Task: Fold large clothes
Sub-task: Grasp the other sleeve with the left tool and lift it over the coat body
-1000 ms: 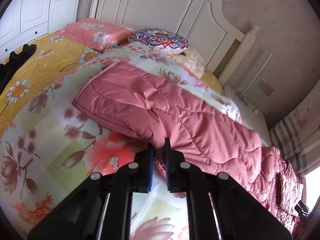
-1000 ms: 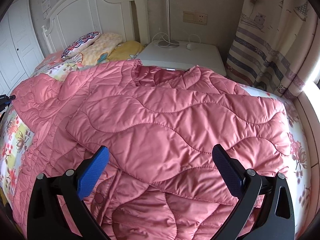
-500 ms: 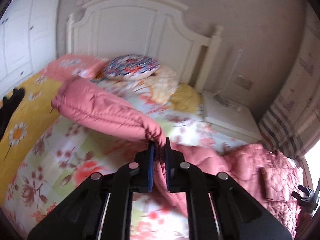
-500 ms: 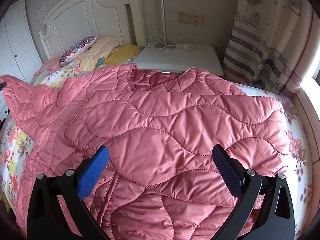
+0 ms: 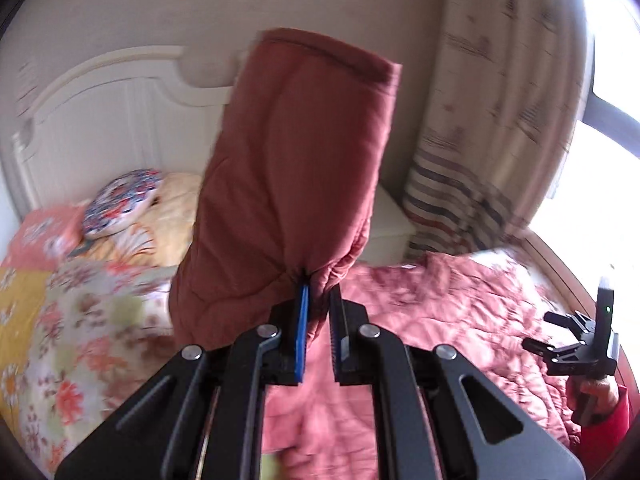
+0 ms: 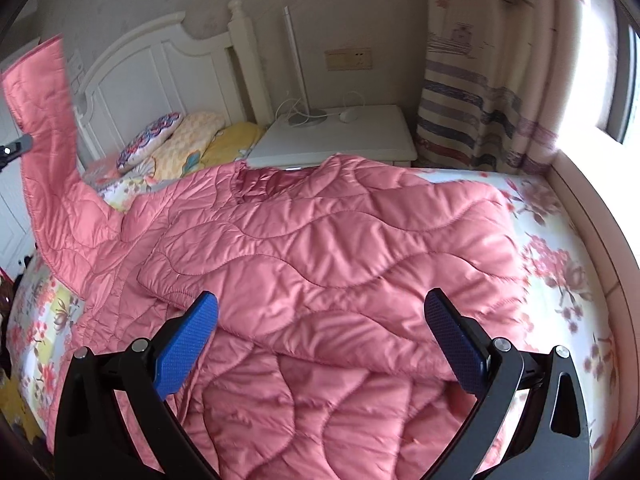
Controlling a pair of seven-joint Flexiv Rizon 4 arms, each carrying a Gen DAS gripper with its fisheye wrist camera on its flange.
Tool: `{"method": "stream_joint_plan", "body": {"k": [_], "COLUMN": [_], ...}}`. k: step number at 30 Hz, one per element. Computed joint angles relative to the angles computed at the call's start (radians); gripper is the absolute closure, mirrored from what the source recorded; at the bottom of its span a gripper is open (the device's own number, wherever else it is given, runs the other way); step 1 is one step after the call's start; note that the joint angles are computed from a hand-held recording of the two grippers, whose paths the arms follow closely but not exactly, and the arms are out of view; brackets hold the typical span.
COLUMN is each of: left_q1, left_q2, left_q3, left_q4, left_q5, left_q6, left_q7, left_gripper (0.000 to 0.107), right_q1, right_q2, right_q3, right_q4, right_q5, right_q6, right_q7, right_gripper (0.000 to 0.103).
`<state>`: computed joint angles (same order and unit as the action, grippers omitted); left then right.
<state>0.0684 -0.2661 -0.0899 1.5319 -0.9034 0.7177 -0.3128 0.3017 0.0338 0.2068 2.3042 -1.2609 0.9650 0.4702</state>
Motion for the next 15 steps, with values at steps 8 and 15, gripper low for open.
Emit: {"method": "stream_joint_plan", "body": {"k": [8, 15], "left_q1": [-0.105, -0.194], "left_q2": [0.077, 0.073], "left_q3": [-0.009, -0.028], "left_q4": [0.161, 0.269], "left_q5": [0.048, 0.079], "left_q6": [0.001, 0.045], "left_q7": [0.038, 0.025], "left_gripper": [0.098, 0.098], "right_q1": [-0.006, -0.012], "right_q2": [0.094, 0.168], "right_q3": [0.036, 0.068], "right_q4": [0.085, 0.142], "right_q5": [0.039, 0.116], "right_q6": [-0.041, -0.090], "right_q7": [0.041, 0.023], "right_gripper": [0.004, 0.004]}}
